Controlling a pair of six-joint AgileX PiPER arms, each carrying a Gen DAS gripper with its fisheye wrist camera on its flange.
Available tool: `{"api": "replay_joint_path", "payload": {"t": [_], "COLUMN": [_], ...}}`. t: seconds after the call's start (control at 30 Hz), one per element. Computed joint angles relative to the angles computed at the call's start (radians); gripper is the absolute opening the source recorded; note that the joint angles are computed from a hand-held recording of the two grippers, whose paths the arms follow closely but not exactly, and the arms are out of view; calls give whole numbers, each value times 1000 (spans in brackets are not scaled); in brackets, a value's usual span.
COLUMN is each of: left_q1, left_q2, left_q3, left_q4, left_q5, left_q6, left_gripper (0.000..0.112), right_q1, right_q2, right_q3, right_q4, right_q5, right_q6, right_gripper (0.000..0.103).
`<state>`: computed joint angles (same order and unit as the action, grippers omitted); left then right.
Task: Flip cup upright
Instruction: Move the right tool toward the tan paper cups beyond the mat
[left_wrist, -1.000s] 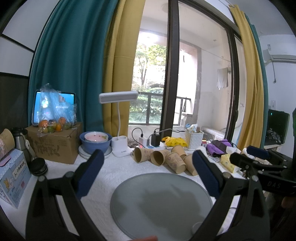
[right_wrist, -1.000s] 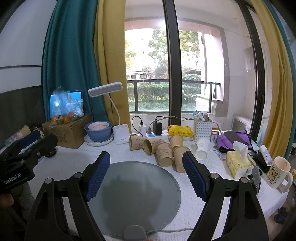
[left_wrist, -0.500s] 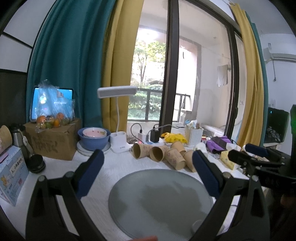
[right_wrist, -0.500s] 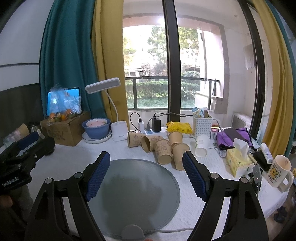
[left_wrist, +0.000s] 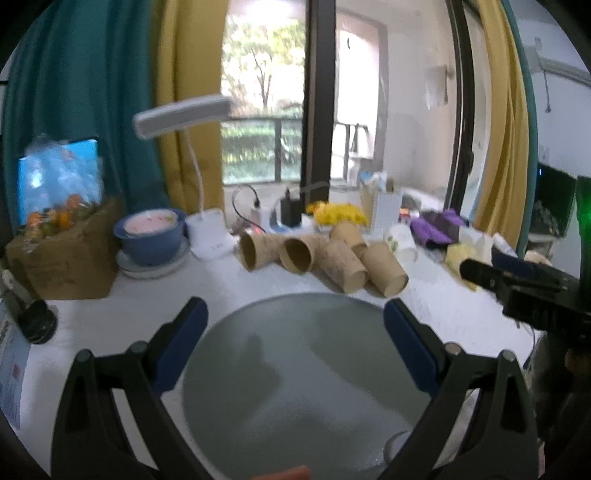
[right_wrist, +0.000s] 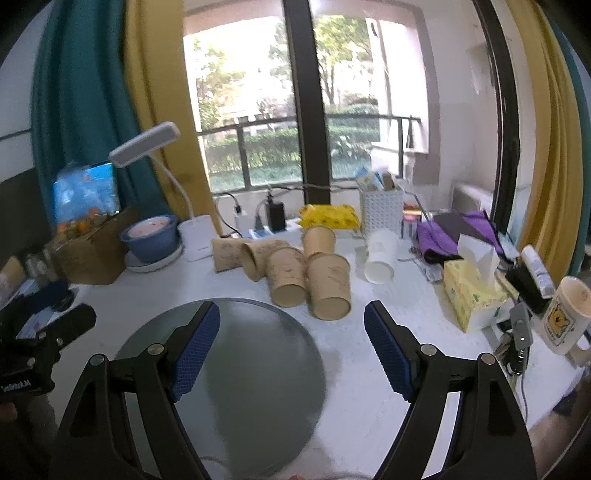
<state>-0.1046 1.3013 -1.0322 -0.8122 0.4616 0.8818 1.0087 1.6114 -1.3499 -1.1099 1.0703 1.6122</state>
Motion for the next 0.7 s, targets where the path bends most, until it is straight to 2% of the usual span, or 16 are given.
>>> {"api": "replay_joint_path", "payload": {"t": [0.17, 0.37, 0.53, 0.7], "left_q1": [-110, -197, -256, -304], "left_q2": [160, 358, 557, 798], "left_q3": [-169, -410, -701, -1095], "left_q4": [291, 495, 608, 670], "left_q5": [8, 96, 227, 421], "left_q6": [-303, -526, -657, -738], "left_gripper": [97, 97, 97, 97], "right_q1": [-157, -351, -490, -591], "right_q2": [-23, -6, 47, 112], "right_q3": [47, 56, -7, -81], "right_q4": [55, 139, 252, 363], "right_q5": [-157, -337, -434, -502], "right_q6": [-57, -167, -300, -434], "right_gripper": [83, 83, 83, 83]}}
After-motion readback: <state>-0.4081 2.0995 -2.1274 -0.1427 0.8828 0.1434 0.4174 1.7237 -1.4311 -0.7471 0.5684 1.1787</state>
